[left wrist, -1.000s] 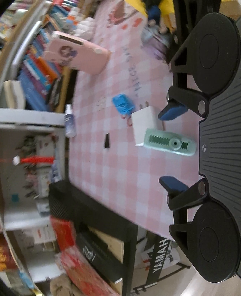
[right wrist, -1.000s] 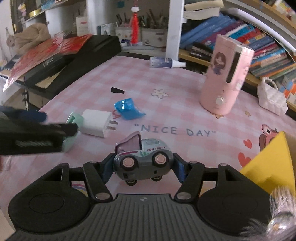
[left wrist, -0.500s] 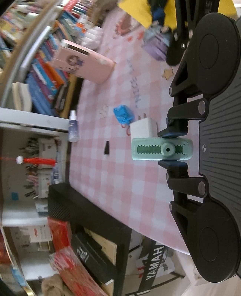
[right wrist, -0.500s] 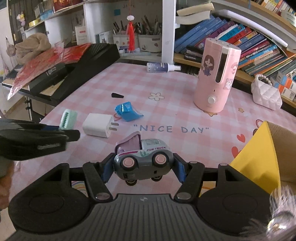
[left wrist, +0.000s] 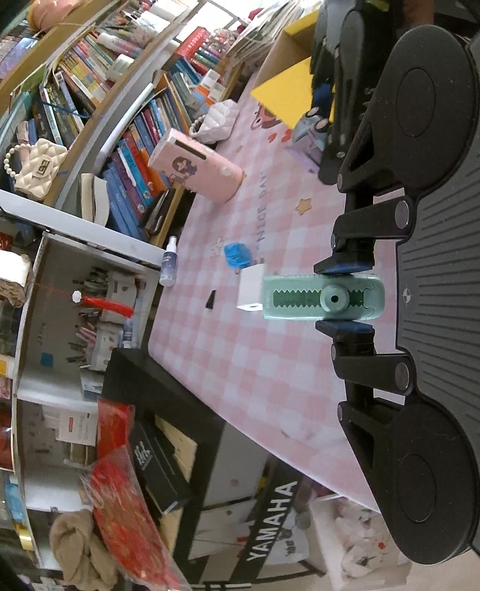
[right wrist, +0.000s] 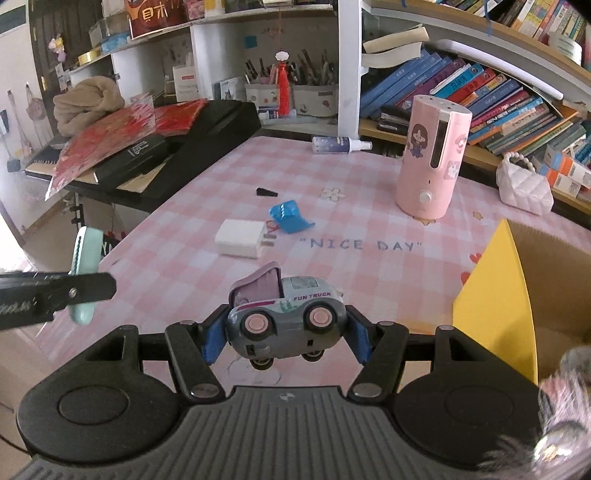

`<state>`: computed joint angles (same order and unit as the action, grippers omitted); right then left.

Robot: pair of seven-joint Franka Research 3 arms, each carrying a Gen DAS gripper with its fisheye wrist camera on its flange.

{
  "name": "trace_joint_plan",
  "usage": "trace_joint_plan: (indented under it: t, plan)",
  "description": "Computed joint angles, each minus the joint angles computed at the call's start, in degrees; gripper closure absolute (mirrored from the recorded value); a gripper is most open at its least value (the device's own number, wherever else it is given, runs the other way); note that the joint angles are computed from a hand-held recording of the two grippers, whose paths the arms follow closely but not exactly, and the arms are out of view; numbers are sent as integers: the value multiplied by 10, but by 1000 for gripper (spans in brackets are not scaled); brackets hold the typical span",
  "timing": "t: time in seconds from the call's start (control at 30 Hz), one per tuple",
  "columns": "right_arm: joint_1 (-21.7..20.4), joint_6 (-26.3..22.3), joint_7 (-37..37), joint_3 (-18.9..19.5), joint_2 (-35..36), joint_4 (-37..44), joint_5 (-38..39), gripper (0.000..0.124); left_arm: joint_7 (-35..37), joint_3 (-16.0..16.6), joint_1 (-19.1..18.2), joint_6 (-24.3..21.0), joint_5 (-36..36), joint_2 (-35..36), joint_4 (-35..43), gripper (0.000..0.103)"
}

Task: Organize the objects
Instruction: 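Carry the mint-green toy and grey toy car toward the yellow box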

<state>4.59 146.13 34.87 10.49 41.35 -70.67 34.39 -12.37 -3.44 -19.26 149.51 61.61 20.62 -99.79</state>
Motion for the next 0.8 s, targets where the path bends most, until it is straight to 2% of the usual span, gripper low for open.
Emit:
trace_joint_plan:
  t: [0.2,0.43,0.8]
  plan:
    - [-17,47,-56,19,-75,-118,49,62,-32,-6,-10,6,35,-31,-40,80]
    - [-20,86,-101,15,-152,-234,106,62,-69,-27,-6,15,66,-66,-91,80]
    - [-6,107,-191,-7,-266,-391,215,62,-130,-72,-5,-11,91,-137,-180,80]
